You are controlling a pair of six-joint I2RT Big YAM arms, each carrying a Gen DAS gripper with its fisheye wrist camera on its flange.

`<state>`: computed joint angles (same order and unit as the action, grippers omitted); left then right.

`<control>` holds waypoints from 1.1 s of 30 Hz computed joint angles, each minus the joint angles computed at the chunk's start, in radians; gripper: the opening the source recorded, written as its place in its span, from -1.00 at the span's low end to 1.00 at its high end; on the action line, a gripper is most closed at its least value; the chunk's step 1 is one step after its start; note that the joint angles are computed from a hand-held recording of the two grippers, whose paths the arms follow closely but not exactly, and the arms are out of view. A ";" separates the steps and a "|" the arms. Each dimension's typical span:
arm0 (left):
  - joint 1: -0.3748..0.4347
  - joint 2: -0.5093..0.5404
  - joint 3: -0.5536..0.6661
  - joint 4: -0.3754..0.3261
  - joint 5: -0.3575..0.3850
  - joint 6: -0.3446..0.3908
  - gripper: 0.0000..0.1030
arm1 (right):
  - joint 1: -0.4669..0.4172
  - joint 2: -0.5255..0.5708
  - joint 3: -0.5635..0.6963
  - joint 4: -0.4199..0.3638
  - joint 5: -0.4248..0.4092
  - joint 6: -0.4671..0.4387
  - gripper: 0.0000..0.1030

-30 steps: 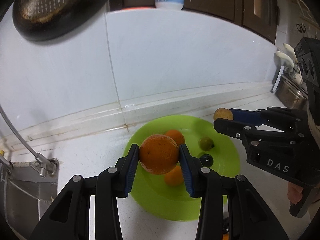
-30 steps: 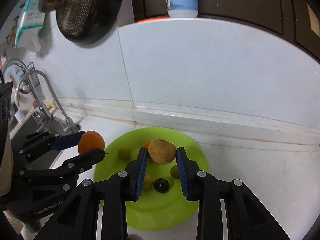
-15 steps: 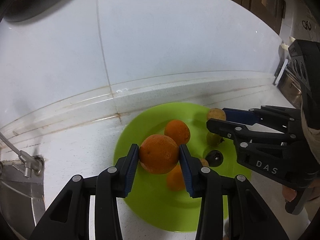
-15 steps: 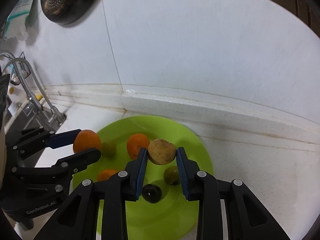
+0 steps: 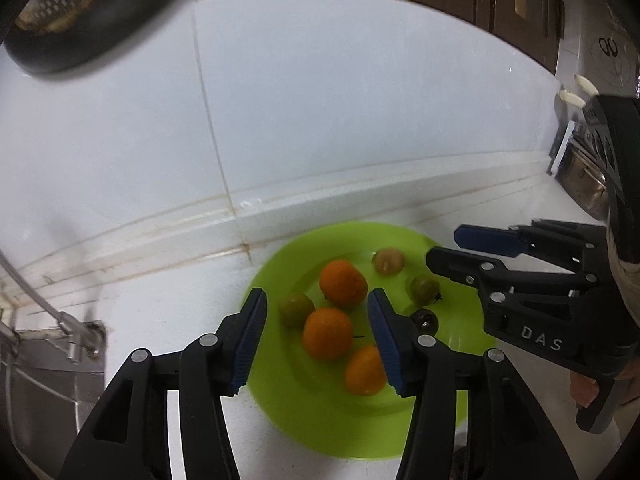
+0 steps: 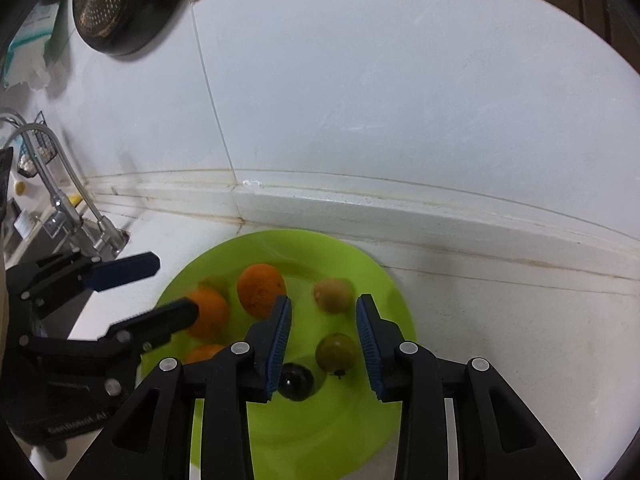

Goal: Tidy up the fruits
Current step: 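Move both open tools back toward the last orange and dark plum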

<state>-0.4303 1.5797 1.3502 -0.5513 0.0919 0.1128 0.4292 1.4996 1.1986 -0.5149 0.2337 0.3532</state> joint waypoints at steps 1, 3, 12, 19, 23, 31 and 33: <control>-0.002 -0.015 -0.009 0.004 -0.009 -0.001 0.05 | 0.004 -0.014 -0.008 0.003 0.005 0.000 -0.33; -0.006 -0.039 -0.019 0.004 -0.030 -0.001 0.11 | 0.011 -0.037 -0.022 0.006 0.014 -0.001 -0.33; -0.024 -0.163 -0.103 0.026 -0.038 -0.014 0.23 | 0.071 -0.159 -0.083 0.007 0.074 -0.001 -0.33; -0.045 -0.277 -0.195 0.057 -0.045 0.003 0.29 | 0.133 -0.253 -0.129 -0.019 0.133 0.013 -0.33; -0.054 -0.327 -0.233 0.058 -0.043 -0.004 0.31 | 0.163 -0.297 -0.155 -0.037 0.150 0.035 -0.33; -0.072 -0.395 -0.297 0.049 -0.033 -0.012 0.32 | 0.227 -0.349 -0.198 -0.075 0.190 0.093 -0.33; -0.077 -0.407 -0.313 0.043 -0.027 -0.015 0.32 | 0.241 -0.363 -0.212 -0.086 0.198 0.112 -0.33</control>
<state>-0.5074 1.1722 1.0374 -0.5085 0.0651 0.0977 0.6704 1.1369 0.9867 -0.6010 0.4313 0.4651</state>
